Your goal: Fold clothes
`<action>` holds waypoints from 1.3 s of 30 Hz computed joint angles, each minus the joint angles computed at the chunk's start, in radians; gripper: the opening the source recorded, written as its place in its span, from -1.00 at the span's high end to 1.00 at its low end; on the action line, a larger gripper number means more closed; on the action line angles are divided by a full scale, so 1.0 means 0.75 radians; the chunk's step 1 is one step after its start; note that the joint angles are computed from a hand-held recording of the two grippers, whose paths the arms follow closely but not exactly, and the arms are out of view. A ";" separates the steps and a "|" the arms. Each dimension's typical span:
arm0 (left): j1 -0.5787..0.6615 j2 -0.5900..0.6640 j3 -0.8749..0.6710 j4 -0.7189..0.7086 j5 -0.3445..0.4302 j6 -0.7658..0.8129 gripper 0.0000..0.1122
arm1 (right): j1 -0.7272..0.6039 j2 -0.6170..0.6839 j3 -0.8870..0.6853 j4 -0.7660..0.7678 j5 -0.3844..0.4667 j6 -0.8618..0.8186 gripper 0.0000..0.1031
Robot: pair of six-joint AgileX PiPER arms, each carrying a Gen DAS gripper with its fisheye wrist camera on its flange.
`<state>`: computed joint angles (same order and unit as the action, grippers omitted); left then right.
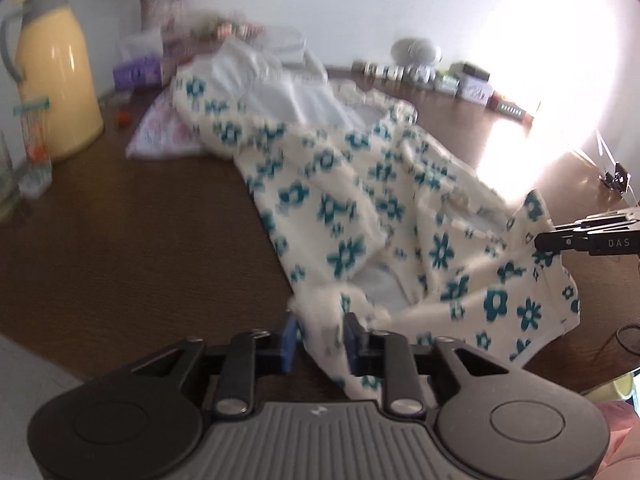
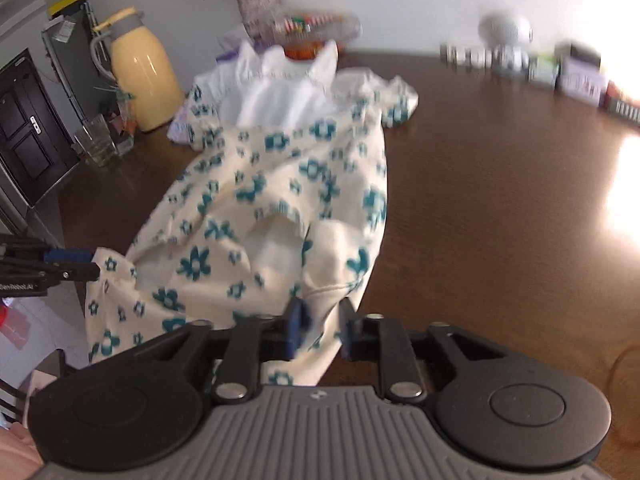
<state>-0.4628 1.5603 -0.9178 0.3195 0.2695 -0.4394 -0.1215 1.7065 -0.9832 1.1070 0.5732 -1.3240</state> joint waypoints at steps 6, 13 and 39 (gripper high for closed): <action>-0.108 0.171 -0.277 0.265 0.184 -0.028 -0.05 | 0.116 0.036 -0.171 -0.128 -0.104 -0.029 0.33; -0.134 0.405 -0.486 0.130 0.312 0.234 -0.03 | 0.246 0.273 -0.415 -0.701 -0.138 0.382 0.28; -0.116 0.410 -0.351 0.746 0.349 -0.376 0.97 | 0.112 0.375 -0.536 -0.807 -0.081 0.453 0.95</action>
<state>-0.5497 1.8681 -1.1812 0.8790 0.5314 -0.7213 -0.0375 1.9877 -1.3853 0.5019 0.5125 -0.9841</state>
